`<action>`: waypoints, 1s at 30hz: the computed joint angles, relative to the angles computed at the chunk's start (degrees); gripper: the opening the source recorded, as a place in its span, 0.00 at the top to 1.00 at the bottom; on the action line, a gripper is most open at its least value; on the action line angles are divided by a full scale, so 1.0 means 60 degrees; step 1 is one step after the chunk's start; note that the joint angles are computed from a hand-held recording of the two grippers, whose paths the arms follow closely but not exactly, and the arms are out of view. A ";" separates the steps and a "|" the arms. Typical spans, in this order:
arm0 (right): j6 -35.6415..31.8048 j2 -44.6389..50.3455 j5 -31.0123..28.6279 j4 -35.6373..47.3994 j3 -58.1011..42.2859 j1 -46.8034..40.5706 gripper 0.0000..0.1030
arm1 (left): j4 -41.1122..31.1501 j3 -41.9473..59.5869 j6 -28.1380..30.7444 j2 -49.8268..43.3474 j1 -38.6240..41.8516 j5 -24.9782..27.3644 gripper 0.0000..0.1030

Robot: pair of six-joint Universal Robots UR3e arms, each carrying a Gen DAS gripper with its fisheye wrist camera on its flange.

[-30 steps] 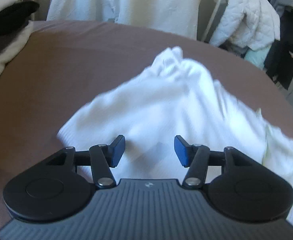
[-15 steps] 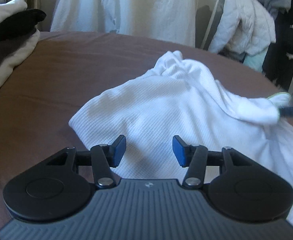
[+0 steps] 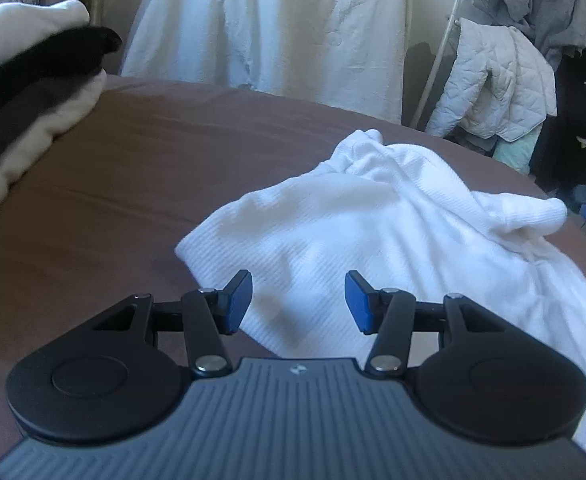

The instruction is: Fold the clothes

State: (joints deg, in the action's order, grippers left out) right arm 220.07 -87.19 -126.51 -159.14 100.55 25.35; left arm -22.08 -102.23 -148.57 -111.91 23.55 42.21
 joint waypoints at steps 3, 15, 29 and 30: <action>0.0244 -0.0177 0.0985 0.0566 0.0151 0.0129 0.32 | -0.0509 -0.0026 0.0372 0.0143 0.0090 -0.0237 0.52; -0.1512 0.2670 0.2157 0.2776 -0.2969 -0.2960 0.32 | 0.0631 -0.0360 0.0086 -0.0128 -0.0089 0.0679 0.50; 0.5011 -0.5718 -0.0369 0.8212 0.2191 0.1089 0.20 | -0.2570 0.2141 -0.2244 -0.1466 0.0443 -0.0444 0.43; 0.5799 -0.6243 -0.0217 0.8851 0.2377 0.1568 0.18 | -0.3177 0.2655 -0.2396 -0.1693 0.0298 -0.0463 0.37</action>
